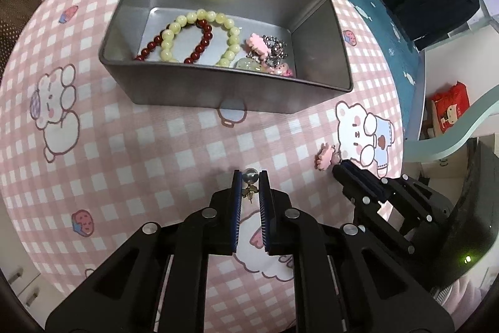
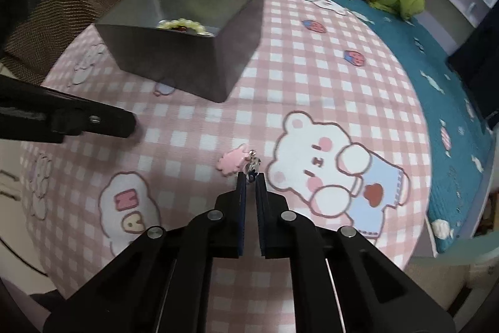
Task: Organize jewelry
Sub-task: 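Grasp the pearl earring with the left gripper and lift it, then carry both earrings over the grey tray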
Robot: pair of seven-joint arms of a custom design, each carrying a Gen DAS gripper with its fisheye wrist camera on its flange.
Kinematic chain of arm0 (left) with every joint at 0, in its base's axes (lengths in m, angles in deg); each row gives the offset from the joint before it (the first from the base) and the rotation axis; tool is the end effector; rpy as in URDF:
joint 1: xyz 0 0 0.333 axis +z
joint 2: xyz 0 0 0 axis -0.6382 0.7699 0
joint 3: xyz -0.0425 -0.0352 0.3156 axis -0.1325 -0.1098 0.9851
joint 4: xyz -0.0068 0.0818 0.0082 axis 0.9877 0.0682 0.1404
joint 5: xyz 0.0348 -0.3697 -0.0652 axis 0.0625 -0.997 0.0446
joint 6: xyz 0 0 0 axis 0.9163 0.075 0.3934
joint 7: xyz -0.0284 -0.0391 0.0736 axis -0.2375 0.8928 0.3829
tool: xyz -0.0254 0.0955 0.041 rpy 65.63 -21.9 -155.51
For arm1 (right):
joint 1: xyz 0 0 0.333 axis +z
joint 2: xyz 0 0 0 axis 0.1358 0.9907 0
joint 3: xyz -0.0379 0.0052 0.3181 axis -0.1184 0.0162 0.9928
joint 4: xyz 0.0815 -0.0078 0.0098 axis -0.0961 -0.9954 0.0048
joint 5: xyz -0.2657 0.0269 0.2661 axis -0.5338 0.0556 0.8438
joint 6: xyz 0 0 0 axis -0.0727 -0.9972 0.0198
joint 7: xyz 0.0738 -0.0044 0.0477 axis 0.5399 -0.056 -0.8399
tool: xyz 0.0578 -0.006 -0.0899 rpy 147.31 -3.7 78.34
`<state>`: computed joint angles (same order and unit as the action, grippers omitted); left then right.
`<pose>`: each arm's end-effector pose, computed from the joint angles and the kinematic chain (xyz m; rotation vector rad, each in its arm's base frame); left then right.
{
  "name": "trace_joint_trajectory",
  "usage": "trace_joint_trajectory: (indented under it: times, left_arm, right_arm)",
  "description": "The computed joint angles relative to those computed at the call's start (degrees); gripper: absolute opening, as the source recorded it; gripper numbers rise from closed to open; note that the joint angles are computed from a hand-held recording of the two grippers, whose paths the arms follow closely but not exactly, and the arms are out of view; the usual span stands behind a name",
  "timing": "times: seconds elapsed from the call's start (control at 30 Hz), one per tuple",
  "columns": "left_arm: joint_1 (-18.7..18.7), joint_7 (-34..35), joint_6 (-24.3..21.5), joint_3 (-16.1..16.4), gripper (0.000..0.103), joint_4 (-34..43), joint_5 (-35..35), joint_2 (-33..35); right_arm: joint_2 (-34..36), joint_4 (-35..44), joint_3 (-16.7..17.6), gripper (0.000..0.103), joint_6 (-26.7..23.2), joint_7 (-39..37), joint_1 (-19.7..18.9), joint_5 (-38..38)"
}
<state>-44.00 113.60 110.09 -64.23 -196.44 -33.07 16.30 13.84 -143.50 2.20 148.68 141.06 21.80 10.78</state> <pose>0.5725 -0.1410 0.4456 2.3842 -1.8204 0.5672 0.5647 0.1830 0.4365 -2.4711 1.1757 -0.3143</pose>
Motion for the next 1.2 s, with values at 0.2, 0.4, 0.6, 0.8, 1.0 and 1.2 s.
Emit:
trace_joint_trajectory:
  times: [0.2, 0.4, 0.6, 0.8, 1.0, 1.2]
  left_arm:
    - [0.22, -0.12, -0.08, 0.30, 0.011, -1.19, -0.75, -1.53]
    - [0.11, -0.61, -0.23, 0.44, 0.011, -1.51, 0.16, -1.97]
    - [0.01, -0.60, 0.20, 0.55, 0.011, -2.20, 0.53, -3.49]
    - [0.22, -1.20, 0.63, 1.11, 0.011, -2.63, 2.07, -5.76]
    - [0.63, -0.65, 2.84, 1.67, 0.011, -1.92, 1.00, -7.39]
    - [0.89, -0.60, 4.60, 1.91, 0.011, 0.53, 1.63, -6.93]
  right_arm:
    - [0.87, 0.12, 0.37, 0.025, 1.54, -1.84, -0.43, 1.93]
    - [1.58, 0.85, 0.80, 0.010, 1.73, -5.29, -0.79, 3.92]
    - [0.96, 0.63, 0.77, 0.010, 1.85, -5.43, -0.59, 3.79]
    - [0.59, 2.28, 1.18, 0.010, 3.38, -7.17, -0.56, 6.52]
    - [0.04, 5.20, 1.95, 0.010, 6.06, -11.28, -0.71, 11.09]
    - [0.59, 8.58, 2.67, 0.010, 7.75, -15.44, -0.46, 15.17]
